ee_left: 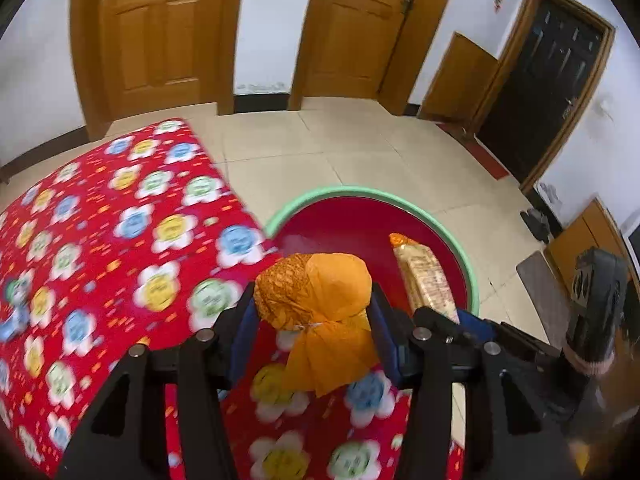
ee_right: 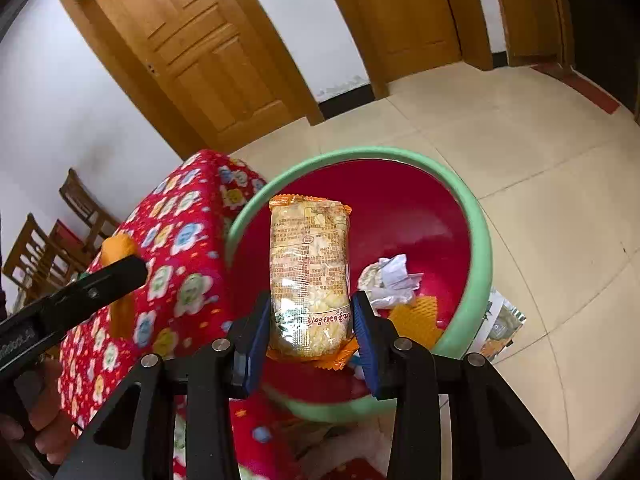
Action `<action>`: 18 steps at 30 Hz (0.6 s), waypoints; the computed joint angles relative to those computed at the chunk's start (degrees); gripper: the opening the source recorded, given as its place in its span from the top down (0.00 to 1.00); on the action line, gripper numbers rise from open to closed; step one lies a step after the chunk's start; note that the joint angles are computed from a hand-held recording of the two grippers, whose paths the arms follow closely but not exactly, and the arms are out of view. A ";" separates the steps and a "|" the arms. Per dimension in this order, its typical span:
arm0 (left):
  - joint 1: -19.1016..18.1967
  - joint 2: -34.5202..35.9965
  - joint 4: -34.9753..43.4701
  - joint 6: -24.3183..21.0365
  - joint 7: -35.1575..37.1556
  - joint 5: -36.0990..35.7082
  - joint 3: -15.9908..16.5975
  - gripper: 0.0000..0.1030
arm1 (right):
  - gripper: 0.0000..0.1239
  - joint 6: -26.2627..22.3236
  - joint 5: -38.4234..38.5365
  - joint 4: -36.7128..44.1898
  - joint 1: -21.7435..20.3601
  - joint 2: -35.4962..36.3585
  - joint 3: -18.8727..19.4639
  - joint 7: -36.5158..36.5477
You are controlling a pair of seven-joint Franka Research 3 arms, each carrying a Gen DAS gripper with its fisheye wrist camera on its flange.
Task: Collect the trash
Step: 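Carry the orange bag and snack packet over the red bucket and open both tools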
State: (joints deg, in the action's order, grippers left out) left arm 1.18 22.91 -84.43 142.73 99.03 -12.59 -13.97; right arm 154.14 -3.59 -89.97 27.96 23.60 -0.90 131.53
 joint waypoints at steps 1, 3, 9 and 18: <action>-1.38 1.25 1.57 -0.44 -1.97 2.30 0.99 0.48 | 0.67 0.16 0.13 -0.09 -0.14 0.13 -0.05 0.03; -3.02 3.51 4.68 -2.49 -4.80 5.54 1.97 0.47 | 0.66 1.01 1.63 -0.64 -1.06 0.39 0.47 -0.57; -2.85 5.63 6.13 -2.73 -5.44 5.96 0.58 0.38 | 0.65 3.51 8.31 -2.63 -3.73 0.13 2.71 -4.44; -2.42 4.32 3.87 -0.42 -5.69 5.82 0.19 0.38 | 0.58 4.87 9.05 -4.72 -2.69 -1.46 1.87 -4.64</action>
